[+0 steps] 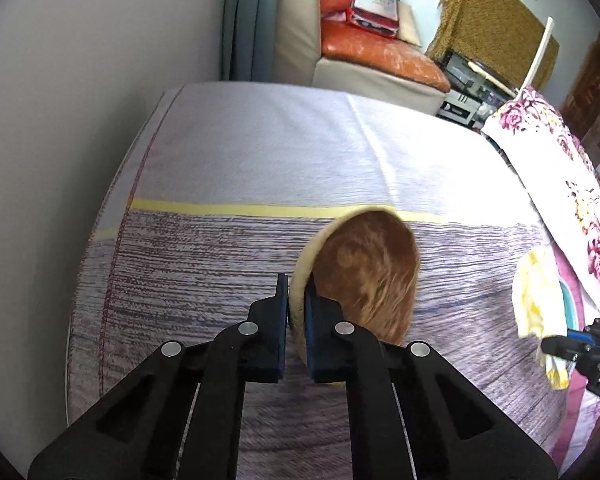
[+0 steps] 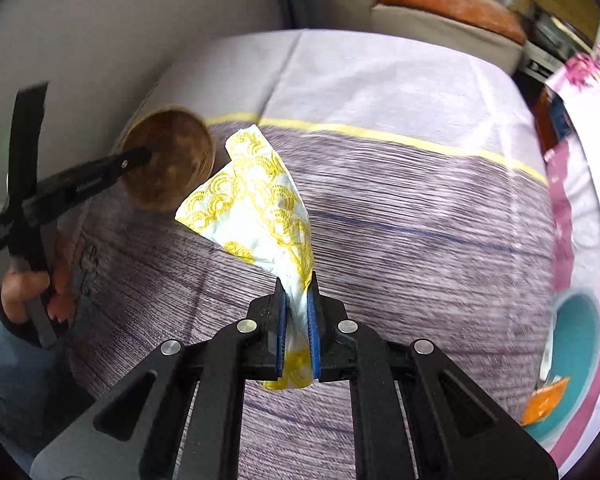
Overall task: Collect trash
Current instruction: 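Grasp the yellow-patterned tissue packet with the right tool while the left tool grasps the brown bowl rim, then carry the brown bowl over the bin and release it with the left tool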
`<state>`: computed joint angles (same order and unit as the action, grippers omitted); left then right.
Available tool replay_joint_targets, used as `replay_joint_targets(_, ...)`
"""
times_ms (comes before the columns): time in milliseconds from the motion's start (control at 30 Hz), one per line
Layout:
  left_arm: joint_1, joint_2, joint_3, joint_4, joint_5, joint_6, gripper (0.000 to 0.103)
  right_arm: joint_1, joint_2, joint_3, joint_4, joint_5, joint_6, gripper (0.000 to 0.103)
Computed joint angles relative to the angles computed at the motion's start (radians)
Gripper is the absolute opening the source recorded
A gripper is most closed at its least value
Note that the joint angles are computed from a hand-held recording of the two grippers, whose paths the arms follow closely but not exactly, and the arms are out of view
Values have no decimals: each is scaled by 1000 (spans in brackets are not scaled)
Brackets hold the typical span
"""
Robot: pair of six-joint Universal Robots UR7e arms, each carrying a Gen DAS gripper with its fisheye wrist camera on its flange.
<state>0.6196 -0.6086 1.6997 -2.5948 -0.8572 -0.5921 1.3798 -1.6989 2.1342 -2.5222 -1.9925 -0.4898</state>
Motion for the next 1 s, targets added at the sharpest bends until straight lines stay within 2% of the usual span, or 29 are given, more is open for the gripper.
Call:
replay_joint_targets(267,-67,35,-52,114,-5,-42,8,-115,-117,8,15,110,-22,9)
replay_joint_targets(433,-118,77,-98,165,-40,-54,8,-207,-236,43,23,191,-82,9)
replay_joint_targets(500,-136,99,-124,177,-54,-47,8,-223,-253,54,18,214,-81,9)
replay_joint_targets(600,-166,139,-166,190,-79,-36,8,-298,-310,54,38,284,-105,9)
replay_joint_targets(733,-201,204,-247,217,-108,-7,8,-434,-393,50,75,407,-136,9)
replay_joint_targets(800,-215,239,-292,228,-125,8,8,-469,-407,43,85,439,-145,9)
replay_joint_targets(833,-216,256,-316,232,-131,18,8,-525,-431,39,98,488,-157,9)
replay_joint_targets(900,-228,290,-359,240,-151,31,8,-571,-453,36,110,529,-175,9)
replay_joint_targets(1000,-250,338,-421,256,-184,43,8,-679,-500,33,126,621,-210,9)
